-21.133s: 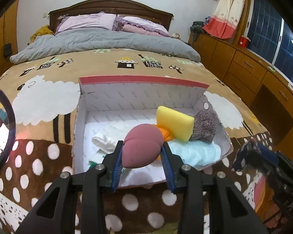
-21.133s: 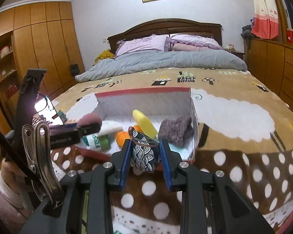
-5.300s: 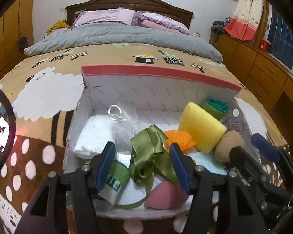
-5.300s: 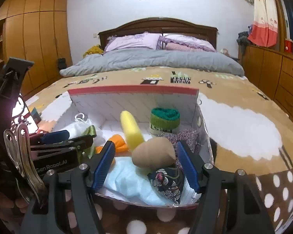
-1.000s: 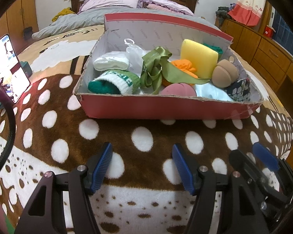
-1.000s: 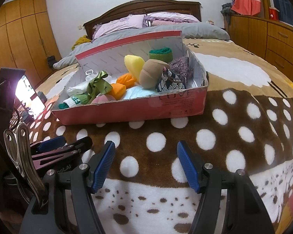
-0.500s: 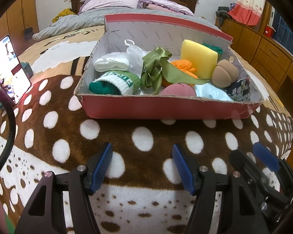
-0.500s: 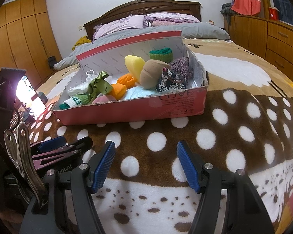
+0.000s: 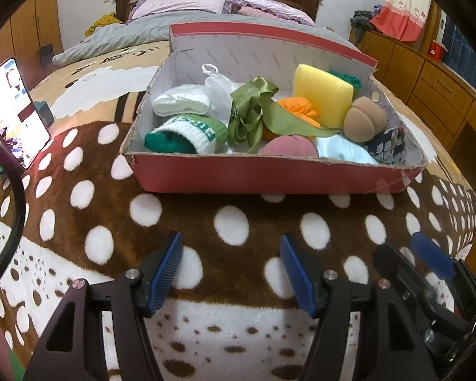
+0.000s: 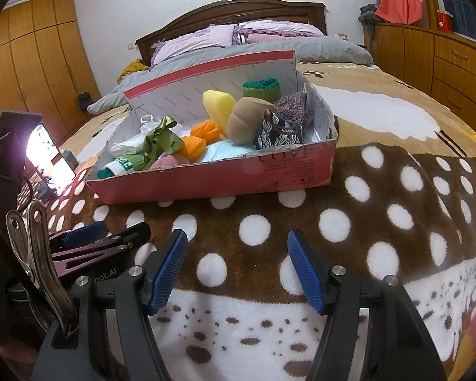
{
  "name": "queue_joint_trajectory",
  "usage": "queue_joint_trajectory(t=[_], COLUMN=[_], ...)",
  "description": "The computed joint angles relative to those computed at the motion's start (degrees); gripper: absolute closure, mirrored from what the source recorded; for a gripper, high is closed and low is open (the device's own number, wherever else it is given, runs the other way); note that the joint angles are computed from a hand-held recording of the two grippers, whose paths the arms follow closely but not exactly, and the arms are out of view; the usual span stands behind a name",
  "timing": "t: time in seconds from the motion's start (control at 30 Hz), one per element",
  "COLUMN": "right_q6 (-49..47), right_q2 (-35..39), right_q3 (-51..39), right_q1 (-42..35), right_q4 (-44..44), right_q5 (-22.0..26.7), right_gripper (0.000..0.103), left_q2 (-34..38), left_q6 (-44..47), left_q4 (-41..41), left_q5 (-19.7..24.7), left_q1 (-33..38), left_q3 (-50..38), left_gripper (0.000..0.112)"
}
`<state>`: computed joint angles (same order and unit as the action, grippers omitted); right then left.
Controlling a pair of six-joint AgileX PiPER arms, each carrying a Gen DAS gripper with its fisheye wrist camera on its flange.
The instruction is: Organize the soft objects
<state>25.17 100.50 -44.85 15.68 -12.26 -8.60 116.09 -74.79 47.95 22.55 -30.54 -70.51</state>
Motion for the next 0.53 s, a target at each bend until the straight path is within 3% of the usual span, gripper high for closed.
queue_joint_trajectory(t=[0.53], right_q6=[-1.31], right_q2=[-0.39], right_q3=[-0.04], right_q1=[0.05], right_q4=[1.39], right_q5=[0.29], right_gripper=[0.036], left_q2=[0.03], left_q6=[0.95], left_q4=[-0.98], left_q5=[-0.01], left_q1=[0.16], left_q3=[-0.30], left_gripper=[0.045])
